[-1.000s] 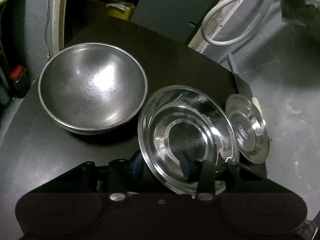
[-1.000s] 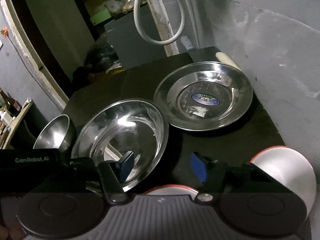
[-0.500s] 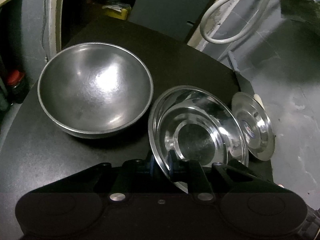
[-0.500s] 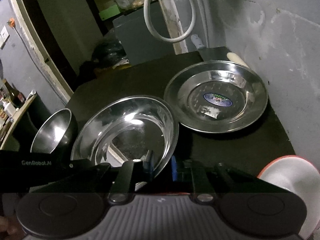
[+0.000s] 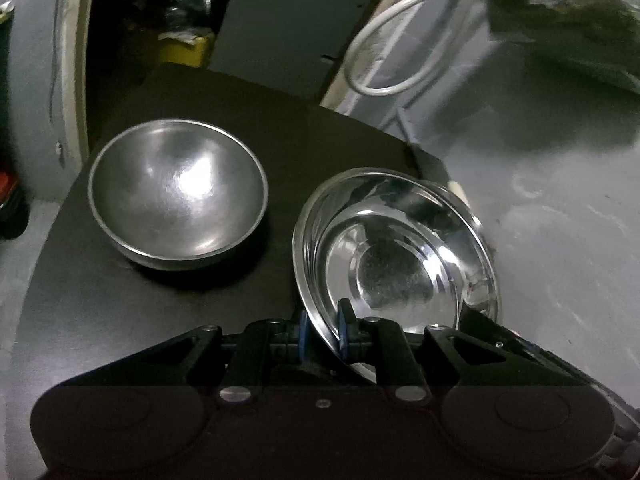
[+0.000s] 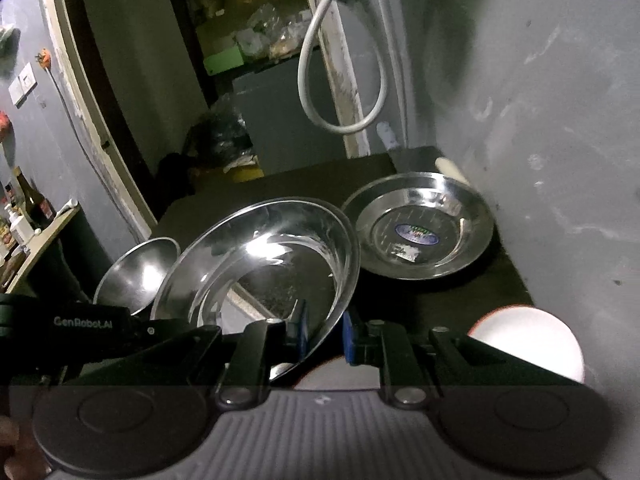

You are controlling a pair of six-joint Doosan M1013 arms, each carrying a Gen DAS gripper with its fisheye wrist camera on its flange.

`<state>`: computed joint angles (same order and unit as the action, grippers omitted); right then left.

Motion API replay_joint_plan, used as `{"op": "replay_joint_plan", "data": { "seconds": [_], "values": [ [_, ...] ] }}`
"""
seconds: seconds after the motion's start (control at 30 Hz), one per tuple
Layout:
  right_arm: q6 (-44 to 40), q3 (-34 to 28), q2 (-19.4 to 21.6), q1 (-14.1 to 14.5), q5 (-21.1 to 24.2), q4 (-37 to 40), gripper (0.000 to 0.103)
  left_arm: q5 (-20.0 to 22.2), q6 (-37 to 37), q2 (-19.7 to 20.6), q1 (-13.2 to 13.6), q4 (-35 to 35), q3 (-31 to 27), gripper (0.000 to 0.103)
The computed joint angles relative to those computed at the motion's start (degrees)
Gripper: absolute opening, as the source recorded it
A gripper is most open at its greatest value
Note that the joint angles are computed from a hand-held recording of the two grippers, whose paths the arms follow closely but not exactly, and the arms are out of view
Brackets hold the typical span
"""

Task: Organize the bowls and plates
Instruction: 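Lift the medium plate with both grippers and lower it onto the large plate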

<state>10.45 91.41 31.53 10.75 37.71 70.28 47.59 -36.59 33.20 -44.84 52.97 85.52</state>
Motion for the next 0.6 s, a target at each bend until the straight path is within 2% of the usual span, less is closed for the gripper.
{"op": "replay_joint_plan", "data": {
  "seconds": [0.3,0.5,0.6],
  "values": [
    [-4.9,8.8,-7.0,-0.3,-1.6,4.7,0.02,2.6,2.3,-4.0,-3.6,1.2,4.1,0.016],
    [-4.0,12.6,-9.4,0.2,-1.9,4.6,0.021,4.1,5.9,-5.7,-5.1,-1.9,6.1,0.016],
    [-1.7,13.6,-10.1,0.5,-1.9,1.8,0.021,3.9,7.6,-6.3,-5.6,-4.3,7.0,0.016]
  ]
}}
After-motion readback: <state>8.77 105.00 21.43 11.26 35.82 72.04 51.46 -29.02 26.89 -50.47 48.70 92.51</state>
